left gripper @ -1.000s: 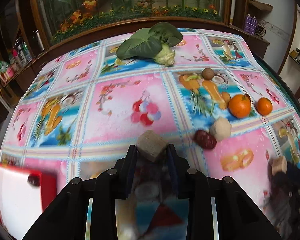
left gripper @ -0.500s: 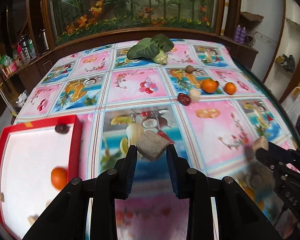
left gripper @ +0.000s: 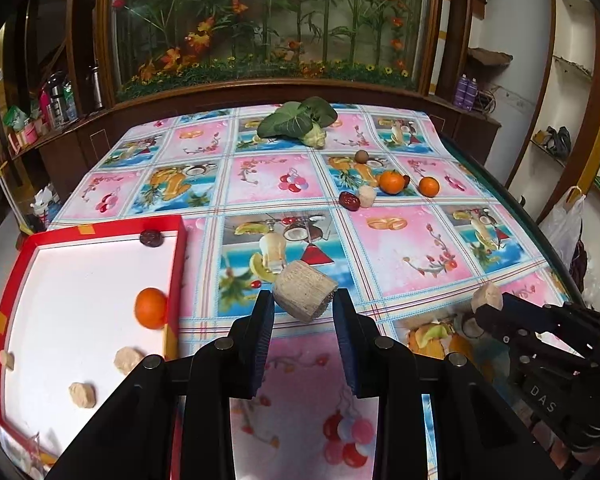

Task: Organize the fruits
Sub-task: 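Carry the pale cube and pale round piece over the red box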

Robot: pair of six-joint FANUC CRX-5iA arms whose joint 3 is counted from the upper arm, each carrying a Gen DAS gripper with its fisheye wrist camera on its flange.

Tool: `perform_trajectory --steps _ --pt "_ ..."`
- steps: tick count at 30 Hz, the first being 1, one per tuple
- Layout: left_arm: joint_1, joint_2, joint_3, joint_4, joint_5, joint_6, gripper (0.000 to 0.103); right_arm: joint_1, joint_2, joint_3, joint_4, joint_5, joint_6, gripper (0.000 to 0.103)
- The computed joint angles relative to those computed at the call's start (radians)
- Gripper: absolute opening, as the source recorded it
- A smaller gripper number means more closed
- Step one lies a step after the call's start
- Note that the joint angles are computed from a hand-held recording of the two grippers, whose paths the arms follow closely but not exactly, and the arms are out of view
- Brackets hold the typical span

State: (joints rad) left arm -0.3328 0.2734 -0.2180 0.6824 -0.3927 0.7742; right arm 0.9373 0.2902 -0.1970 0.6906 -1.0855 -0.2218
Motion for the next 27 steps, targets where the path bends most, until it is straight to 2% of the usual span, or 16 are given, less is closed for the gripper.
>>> perform_trajectory --steps 8,17,27 --pt "0.017 -0.04 -0.044 0.01 0.021 -0.005 0.029 0.012 0.019 0.032 0.007 -0.009 0.017 0.026" --pt "0.042 -0.055 -0.068 0.044 0.012 -0.02 0.029 0.017 0.05 0.079 0.006 -0.02 0.056 0.026" --pt "0.065 -0.057 -0.069 0.028 0.001 0.005 0.029 0.019 0.077 0.117 0.005 -0.042 0.092 0.026"
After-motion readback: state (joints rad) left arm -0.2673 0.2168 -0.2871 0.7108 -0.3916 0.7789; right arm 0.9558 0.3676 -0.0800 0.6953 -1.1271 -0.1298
